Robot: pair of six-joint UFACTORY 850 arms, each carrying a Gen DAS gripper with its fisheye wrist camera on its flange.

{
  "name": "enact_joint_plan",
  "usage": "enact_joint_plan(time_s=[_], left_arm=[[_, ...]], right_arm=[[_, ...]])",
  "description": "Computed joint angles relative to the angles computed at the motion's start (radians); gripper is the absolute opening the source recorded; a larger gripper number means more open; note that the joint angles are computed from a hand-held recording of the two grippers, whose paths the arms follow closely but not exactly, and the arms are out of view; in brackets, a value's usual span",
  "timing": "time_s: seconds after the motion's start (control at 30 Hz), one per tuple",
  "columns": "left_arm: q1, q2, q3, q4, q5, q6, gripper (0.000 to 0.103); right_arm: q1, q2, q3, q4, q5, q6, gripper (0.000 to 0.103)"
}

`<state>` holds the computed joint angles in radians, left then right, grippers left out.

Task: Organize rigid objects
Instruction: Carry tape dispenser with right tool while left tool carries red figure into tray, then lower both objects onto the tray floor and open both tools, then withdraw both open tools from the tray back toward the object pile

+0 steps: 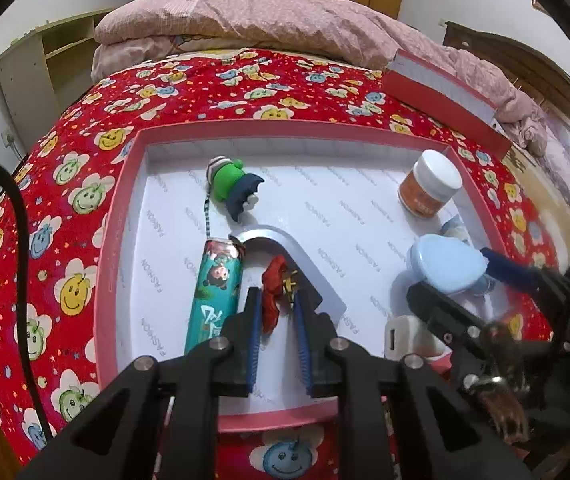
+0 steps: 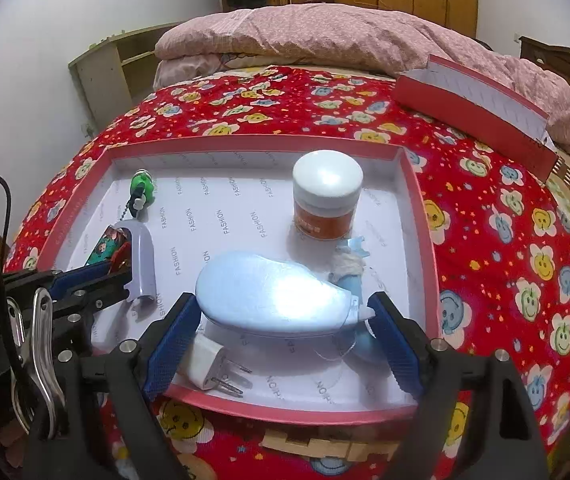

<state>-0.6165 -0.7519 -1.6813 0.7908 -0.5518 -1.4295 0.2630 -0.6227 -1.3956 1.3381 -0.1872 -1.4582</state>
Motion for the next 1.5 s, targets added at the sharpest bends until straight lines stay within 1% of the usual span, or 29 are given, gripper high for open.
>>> enact_joint_plan(time_s=[0.07,0.27,0.37,0.53,0.63,0.7,0.73,0.77,0.8,0.87,0.93,1.0,1.07,1.13,1.23,1.37,1.5], left_arm=[[0.001,0.0,0.001,0.003,0.003,-0.004,0.017],[0.003,-0.007,-0.012,-0.002,-0.004,0.01,0.017],[0.01,-0.008,-0.016,-0.018,0.007,0.02,0.017],[0.011,-0.014,-0.024,-0.015,0.004,0.027,0.017],[0.007,-0.017,-0.023,0.019,0.001,-0.005,0.017],[0.006,-0.014,-0.015,0.049,0.013,-0.04,0.018],[0.007,-0.012,-0.01,0.054,0.024,-0.046,0.023],[0.008,-0.009,-0.005,0.054,0.039,-0.045,0.031],[0.006,-0.01,-0.009,0.056,0.03,-0.045,0.033],[0.004,-0.015,-0.018,0.057,0.001,-0.047,0.047],[0.004,-0.005,-0.003,0.072,0.007,-0.075,0.055],[0.004,0.01,0.018,0.085,0.027,-0.097,0.056],[-0.001,0.017,0.024,0.093,0.023,-0.092,0.058],[-0.01,0.025,0.029,0.105,0.004,-0.077,0.061],[-0.019,0.045,0.057,0.144,0.001,-0.107,0.067],[-0.029,0.06,0.074,0.118,0.001,-0.079,0.068],[-0.043,0.073,0.091,0.125,-0.012,-0.086,0.069]], right_arm=[[0.0,-0.004,-0.005,-0.031,-0.003,0.034,0.087],[0.001,-0.008,-0.01,-0.049,-0.003,0.053,0.087],[-0.002,-0.018,-0.025,-0.119,-0.014,0.133,0.087],[-0.005,-0.038,-0.048,-0.172,-0.026,0.208,0.086],[-0.004,-0.039,-0.05,-0.171,-0.023,0.206,0.086],[-0.006,-0.039,-0.047,-0.12,-0.027,0.165,0.086],[-0.008,-0.04,-0.047,-0.092,-0.032,0.144,0.086],[-0.011,-0.04,-0.048,-0.065,-0.04,0.126,0.086],[-0.015,-0.039,-0.047,-0.044,-0.052,0.114,0.086],[-0.022,-0.039,-0.048,-0.032,-0.068,0.114,0.086],[-0.031,-0.035,-0.045,0.011,-0.094,0.081,0.086],[-0.04,-0.026,-0.033,0.078,-0.124,0.019,0.086],[-0.045,-0.013,-0.018,0.125,-0.144,-0.03,0.087],[-0.046,0.001,-0.004,0.146,-0.146,-0.06,0.087],[-0.048,0.029,0.028,0.229,-0.146,-0.152,0.087],[-0.051,0.055,0.056,0.283,-0.152,-0.217,0.088],[-0.05,0.079,0.09,0.344,-0.162,-0.293,0.088]])
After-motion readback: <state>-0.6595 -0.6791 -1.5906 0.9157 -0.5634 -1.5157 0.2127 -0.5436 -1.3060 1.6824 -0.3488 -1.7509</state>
